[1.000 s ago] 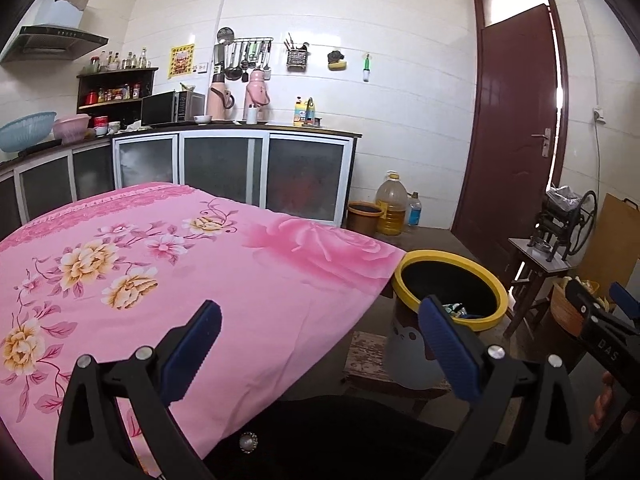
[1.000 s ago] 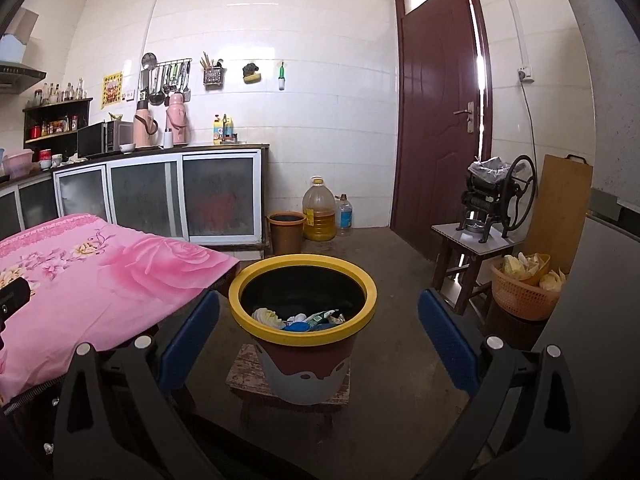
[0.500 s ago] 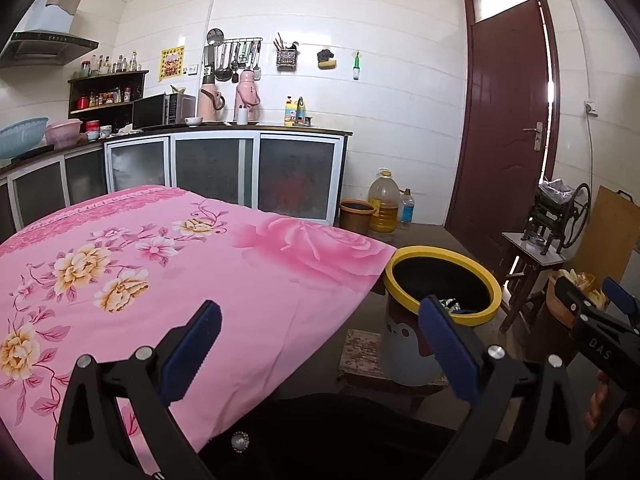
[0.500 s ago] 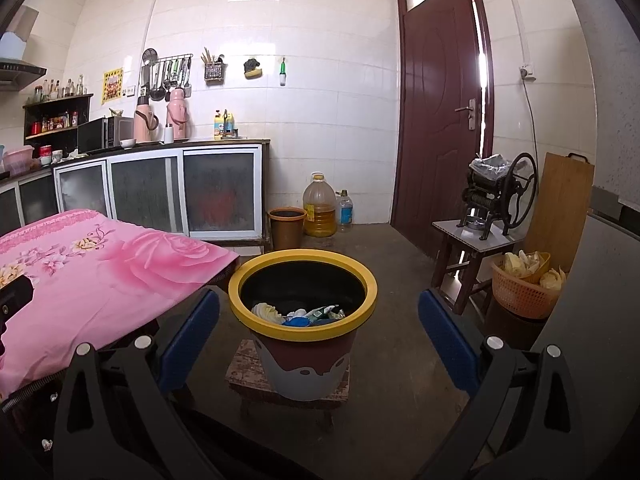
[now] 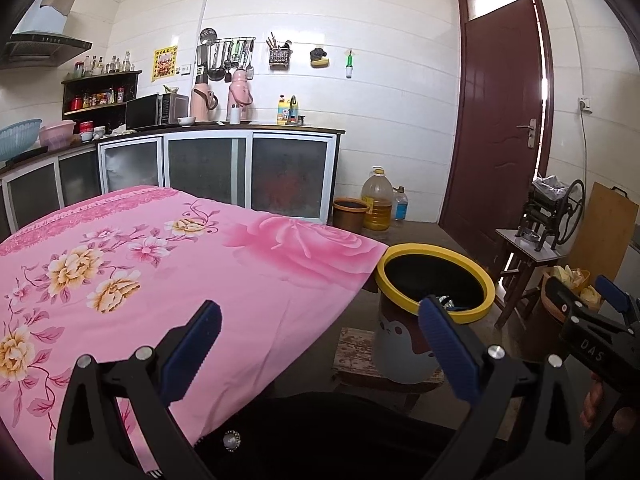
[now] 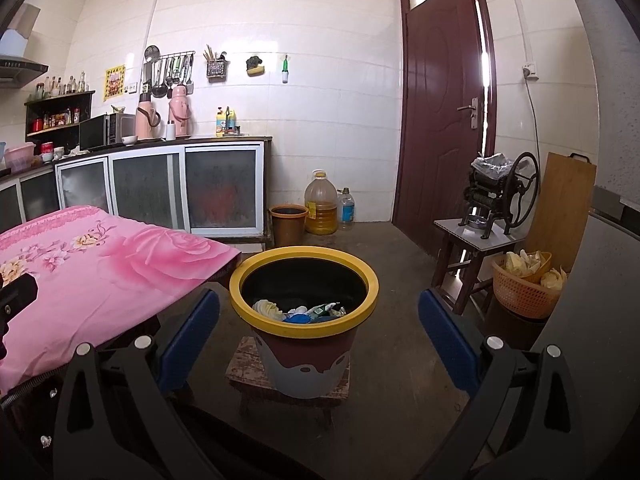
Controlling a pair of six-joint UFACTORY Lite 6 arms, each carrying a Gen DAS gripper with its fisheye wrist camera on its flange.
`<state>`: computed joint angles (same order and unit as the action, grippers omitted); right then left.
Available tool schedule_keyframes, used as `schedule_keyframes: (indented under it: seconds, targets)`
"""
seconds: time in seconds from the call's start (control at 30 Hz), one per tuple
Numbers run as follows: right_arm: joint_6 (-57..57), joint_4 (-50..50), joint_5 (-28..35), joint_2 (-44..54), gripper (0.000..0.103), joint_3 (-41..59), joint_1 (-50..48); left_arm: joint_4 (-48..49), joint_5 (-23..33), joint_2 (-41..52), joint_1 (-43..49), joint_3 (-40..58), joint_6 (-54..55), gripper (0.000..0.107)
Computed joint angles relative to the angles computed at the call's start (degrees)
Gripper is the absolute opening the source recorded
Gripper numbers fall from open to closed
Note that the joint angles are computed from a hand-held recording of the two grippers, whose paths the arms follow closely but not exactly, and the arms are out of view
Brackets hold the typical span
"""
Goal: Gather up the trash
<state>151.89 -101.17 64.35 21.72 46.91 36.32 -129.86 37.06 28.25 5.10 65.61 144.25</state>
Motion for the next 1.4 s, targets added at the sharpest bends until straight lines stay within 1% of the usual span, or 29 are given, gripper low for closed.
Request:
schedule_keyframes:
  seconds: [0.97, 1.2, 1.33, 1.4]
  targets:
    - [0.4, -1.6, -1.9, 0.7, 0.095, -0.2, -1.5, 0.7, -0.7, 0.8, -1.2, 0.7, -1.3, 0.095]
    - [0.4, -2.3, -2.9, 0.6, 0.095, -0.4, -2.2, -2.5, -0.9, 0.1, -1.8, -0.5, 1.6, 0.095]
    - [0.3, -2.4, -3.0, 0.5, 0.095, -0.4, -2.3, 1.0, -0.5, 0.2, -1.4, -0.2, -1.3, 0.095]
    - [0.3, -2.5, -3.1, 0.5, 0.095, -0.4, -2.4, 1.3, -0.8, 0.2, -1.5, -0.1, -1.5, 0.095]
